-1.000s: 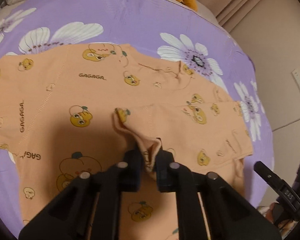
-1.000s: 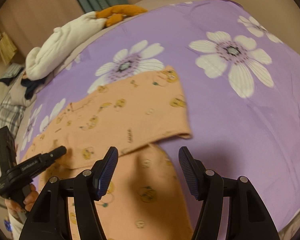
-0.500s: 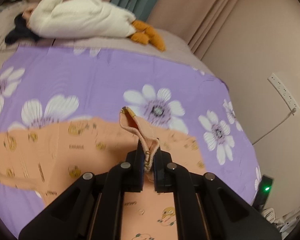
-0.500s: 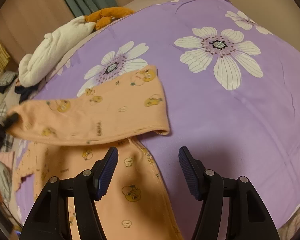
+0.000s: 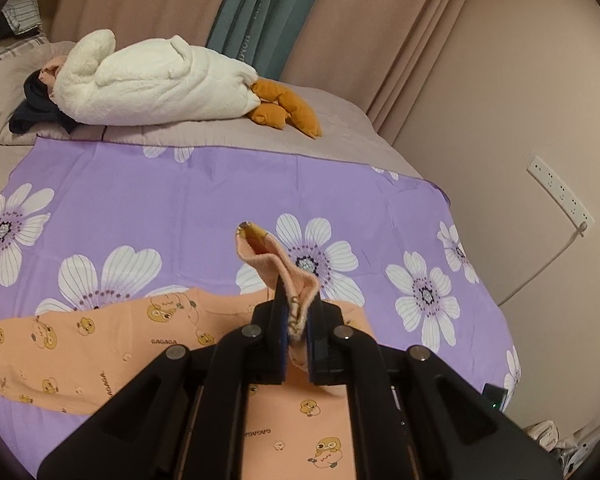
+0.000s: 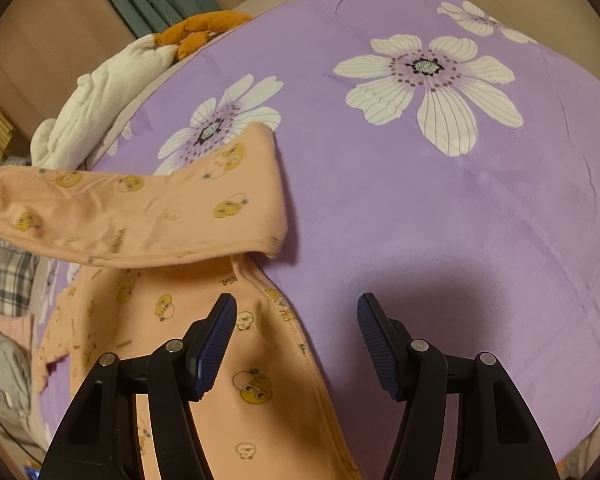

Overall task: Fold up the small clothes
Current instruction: 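Fold the held sleeve across the onesie body and open the left gripper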

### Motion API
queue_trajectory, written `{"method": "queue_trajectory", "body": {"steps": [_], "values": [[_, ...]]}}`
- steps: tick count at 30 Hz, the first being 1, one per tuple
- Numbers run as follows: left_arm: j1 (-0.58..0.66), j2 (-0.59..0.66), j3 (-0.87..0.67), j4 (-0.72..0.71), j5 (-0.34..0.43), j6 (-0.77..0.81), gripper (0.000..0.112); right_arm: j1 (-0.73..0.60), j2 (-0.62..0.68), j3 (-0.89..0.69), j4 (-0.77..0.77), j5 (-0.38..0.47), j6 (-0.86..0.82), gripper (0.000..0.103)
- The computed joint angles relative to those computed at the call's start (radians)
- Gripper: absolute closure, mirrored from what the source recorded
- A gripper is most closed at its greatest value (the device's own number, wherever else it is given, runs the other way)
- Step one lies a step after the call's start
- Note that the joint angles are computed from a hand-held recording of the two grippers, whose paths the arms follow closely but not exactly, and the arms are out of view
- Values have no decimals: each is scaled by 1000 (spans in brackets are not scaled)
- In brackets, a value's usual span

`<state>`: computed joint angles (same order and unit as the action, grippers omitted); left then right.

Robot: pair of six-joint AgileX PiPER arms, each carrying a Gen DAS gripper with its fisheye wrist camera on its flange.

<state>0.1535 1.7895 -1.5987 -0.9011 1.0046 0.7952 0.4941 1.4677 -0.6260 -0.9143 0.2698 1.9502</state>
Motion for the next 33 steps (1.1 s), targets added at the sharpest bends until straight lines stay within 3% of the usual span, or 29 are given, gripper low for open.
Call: {"method": "queue_trajectory", "body": {"steps": [14, 33], "values": [[66, -3, -53, 14, 3, -27, 106, 0, 24, -15, 13, -12, -14, 40], [128, 69, -49, 162, -33, -53, 106, 13, 65, -80, 119, 21, -157, 40]]}}
